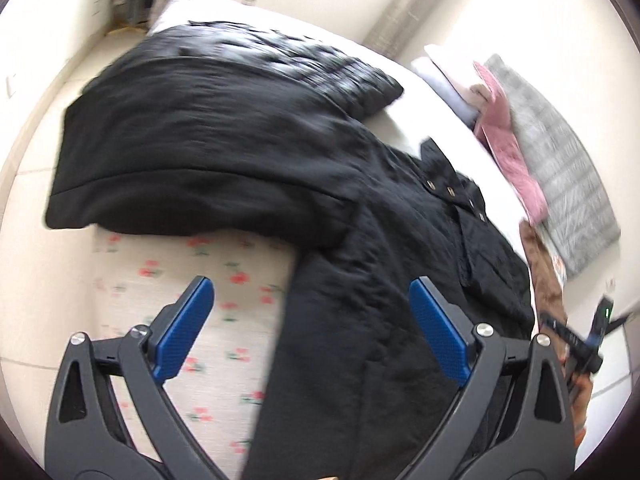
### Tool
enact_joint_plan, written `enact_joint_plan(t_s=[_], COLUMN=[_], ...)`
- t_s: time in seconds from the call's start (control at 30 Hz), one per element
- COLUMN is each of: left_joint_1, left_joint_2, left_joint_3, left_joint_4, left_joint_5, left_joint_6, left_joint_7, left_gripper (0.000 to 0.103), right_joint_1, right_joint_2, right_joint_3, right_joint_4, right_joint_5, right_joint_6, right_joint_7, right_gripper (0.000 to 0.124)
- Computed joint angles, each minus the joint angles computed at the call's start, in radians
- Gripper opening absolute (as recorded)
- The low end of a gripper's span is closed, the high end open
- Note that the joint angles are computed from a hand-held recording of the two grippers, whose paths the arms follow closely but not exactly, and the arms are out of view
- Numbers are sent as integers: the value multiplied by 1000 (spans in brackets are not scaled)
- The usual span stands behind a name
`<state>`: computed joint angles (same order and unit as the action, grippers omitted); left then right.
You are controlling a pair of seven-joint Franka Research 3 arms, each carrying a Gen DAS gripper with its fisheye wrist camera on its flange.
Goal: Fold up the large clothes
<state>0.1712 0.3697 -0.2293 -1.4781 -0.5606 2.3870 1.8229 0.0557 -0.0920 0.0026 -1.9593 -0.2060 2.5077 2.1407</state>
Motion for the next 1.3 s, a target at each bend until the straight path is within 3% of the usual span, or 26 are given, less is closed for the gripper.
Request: enact_joint_plan(t_s=[0.17, 0.37, 0.63, 0.73, 0.8, 0.93, 1.0, 1.1, 1.2, 1.3], left_joint_1=[72, 175, 229, 239, 240, 234, 206, 192, 241, 286], left_joint_2=[22, 126, 256, 295, 297, 243, 210, 146, 105, 82], left_joint_3=[11, -17, -72, -93, -100, -126, -114, -144, -286, -431], left_joint_4=[-26, 17, 56, 73, 70, 51, 67, 64, 80, 103], left_joint_5=[-116, -303, -457, -489, -485, -438, -349, -244, -234, -286], left_joint_6=[76, 79, 197, 272, 326, 472, 524, 594, 649, 642], left_joint_7=[-41, -142, -251, -299, -328, -265, -248, -189, -23, 170], left_gripper=[98, 98, 95, 57, 10, 7, 6, 6, 6, 6], right_joint_1=[19, 37, 45, 44, 43, 29, 21, 12, 14, 15], right_joint_2=[-16, -54, -68, -74, -78, -85, -85, -82, -84, -90], right_joint_3=[16, 31, 53, 53, 49, 46, 43, 36, 23, 19], right_joint_4=[-14, -45, -53, -74, -91, -119, -135, -158, -193, -221], right_joint_5=[-4, 21, -3, -1, 15, 20, 21, 40, 103, 148], right_joint_6=[-24, -48, -52, -29, -19, -5, 14, 46, 87, 109], right_joint_7=[-33, -43, -42, -32, -29, -10, 4, 16, -5, -35], right_gripper=[71, 71, 71, 71, 71, 71, 71, 71, 71, 71])
